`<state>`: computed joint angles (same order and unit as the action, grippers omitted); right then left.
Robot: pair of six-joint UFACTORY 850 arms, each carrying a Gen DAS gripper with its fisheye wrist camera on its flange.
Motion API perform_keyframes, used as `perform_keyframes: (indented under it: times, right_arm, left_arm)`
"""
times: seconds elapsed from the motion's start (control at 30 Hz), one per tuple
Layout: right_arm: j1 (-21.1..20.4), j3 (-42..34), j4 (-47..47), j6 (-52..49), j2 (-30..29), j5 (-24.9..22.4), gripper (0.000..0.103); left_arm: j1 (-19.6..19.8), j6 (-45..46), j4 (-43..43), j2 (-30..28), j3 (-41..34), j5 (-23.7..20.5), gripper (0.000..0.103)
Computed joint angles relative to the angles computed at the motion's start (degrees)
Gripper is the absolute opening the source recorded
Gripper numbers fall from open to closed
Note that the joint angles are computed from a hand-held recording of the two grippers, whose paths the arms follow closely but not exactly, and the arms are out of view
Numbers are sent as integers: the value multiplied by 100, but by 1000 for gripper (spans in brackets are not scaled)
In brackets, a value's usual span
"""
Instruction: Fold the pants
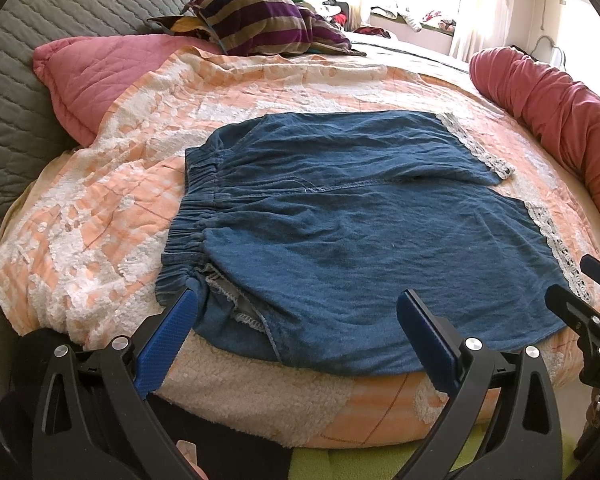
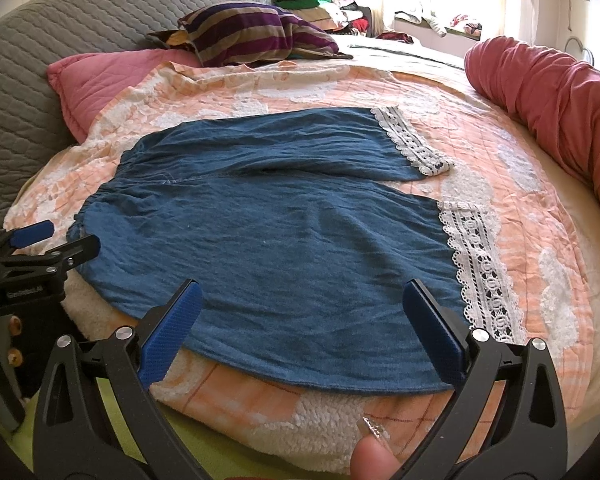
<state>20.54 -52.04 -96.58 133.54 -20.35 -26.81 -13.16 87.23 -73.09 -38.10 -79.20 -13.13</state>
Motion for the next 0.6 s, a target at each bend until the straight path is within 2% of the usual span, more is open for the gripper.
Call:
perform_keyframes:
  times: [0.1,0.27,0.6]
  right_arm:
    - [-45,-52,-6,-58,-37,28,95]
    - [-121,-251,-67,-201,-164,98,95]
    - [-404,-890,-430,-516,-523,310,95]
  left_arm:
    - [-9,-339,349,-52,-90,-34,99]
    - [-37,-537,449,-190,-289,32,99]
    - [55,-2469,2117,-686,-1195,-97,99]
